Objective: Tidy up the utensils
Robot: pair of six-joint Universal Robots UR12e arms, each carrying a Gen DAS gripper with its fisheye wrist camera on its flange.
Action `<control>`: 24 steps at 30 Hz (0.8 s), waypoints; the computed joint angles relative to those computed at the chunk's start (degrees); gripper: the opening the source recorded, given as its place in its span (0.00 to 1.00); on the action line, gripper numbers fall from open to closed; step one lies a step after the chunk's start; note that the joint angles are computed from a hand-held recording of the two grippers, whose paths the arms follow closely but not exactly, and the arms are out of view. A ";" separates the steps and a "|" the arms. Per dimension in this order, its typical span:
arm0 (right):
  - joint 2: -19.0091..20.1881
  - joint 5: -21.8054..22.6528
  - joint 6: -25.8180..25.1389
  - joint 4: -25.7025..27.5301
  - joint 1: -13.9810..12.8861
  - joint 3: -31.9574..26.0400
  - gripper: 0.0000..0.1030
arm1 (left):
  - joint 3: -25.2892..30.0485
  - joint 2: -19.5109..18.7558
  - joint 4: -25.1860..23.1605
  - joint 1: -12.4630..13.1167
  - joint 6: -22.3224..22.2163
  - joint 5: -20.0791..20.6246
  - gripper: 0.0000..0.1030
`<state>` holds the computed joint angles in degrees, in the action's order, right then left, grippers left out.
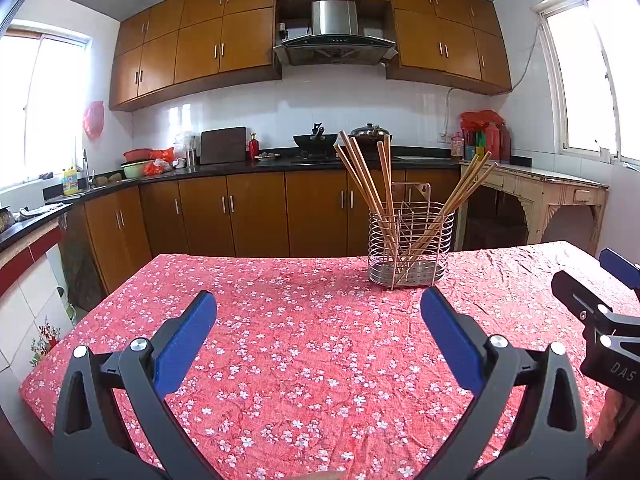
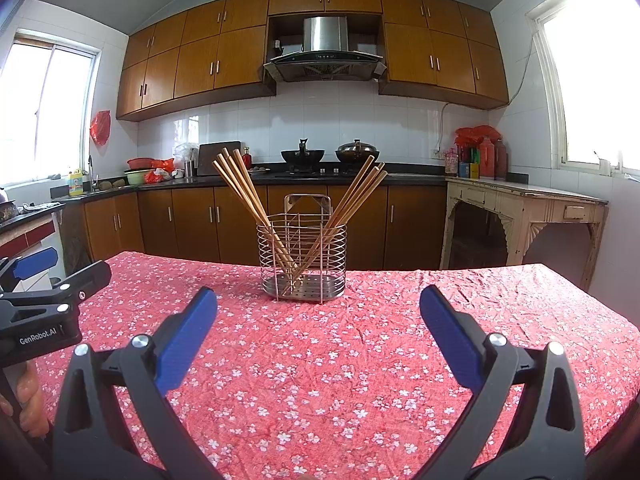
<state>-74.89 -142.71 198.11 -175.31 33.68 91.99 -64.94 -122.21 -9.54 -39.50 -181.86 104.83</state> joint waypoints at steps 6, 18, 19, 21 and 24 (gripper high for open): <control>-0.03 0.05 0.00 0.01 -0.01 0.04 0.96 | -0.05 0.02 -0.04 0.01 -0.10 -0.09 0.98; 0.04 0.05 0.00 -0.02 0.00 -0.01 0.96 | -0.28 0.01 -0.02 -0.07 -0.46 -0.11 0.98; 0.04 0.05 -0.01 0.03 0.00 -0.03 0.96 | -0.27 0.01 -0.06 -0.06 -0.47 -0.14 0.98; 0.01 0.08 -0.02 0.02 -0.01 -0.01 0.96 | -0.31 -0.03 -0.03 -0.10 -0.48 -0.14 0.98; 0.01 0.09 -0.04 0.05 -0.01 -0.02 0.96 | -0.30 -0.05 -0.06 -0.14 -0.51 -0.12 0.98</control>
